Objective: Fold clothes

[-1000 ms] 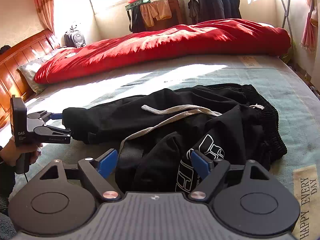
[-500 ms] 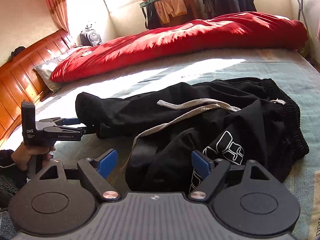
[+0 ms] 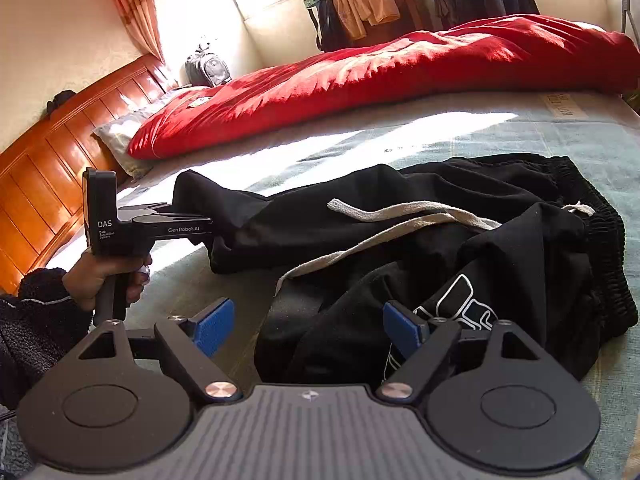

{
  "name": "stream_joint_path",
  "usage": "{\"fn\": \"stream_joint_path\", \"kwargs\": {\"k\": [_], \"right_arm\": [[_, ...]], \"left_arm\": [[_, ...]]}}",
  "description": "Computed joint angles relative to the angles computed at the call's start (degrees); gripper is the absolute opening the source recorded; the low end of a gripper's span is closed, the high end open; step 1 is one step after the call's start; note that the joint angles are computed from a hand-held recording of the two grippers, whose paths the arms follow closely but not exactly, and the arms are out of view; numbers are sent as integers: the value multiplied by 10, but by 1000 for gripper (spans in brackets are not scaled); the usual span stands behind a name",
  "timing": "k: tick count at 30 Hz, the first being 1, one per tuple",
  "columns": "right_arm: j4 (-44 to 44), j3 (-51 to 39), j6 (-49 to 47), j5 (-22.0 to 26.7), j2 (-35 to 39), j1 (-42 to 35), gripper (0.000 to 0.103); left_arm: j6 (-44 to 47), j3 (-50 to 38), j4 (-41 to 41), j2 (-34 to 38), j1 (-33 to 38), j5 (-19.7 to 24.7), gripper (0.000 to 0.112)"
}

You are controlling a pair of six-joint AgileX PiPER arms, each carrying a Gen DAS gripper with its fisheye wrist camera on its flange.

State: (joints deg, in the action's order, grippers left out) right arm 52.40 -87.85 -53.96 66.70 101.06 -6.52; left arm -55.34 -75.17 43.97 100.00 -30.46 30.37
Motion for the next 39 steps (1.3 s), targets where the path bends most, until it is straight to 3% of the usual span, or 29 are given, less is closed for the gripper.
{"fn": "stream_joint_path", "kwargs": {"k": [2, 5, 10, 14, 17, 23, 31, 36, 39], "right_arm": [[1, 9, 4, -13, -9, 6, 85], [8, 35, 13, -39, -30, 18, 85], [-34, 99, 70, -130, -89, 68, 85], [-96, 166, 177, -218, -153, 125, 85], [-184, 194, 291, -263, -187, 181, 85], [-359, 193, 502, -298, -207, 277, 85], [-502, 171, 651, -283, -205, 342, 85], [-535, 166, 684, -277, -206, 355, 85], [-542, 170, 692, -276, -210, 357, 85]], "left_arm": [[37, -4, -17, 6, 4, -3, 43], [98, 0, -41, 5, 23, -17, 32], [226, 3, -117, 4, 85, -77, 32], [441, -38, -286, 37, 142, -113, 31], [576, -88, -397, 70, 175, -105, 31], [690, -213, -490, 148, 235, -53, 31], [686, -364, -451, 239, 282, 20, 31], [691, -544, -438, 325, 306, 128, 38], [663, -715, -413, 413, 307, 232, 40]]}}
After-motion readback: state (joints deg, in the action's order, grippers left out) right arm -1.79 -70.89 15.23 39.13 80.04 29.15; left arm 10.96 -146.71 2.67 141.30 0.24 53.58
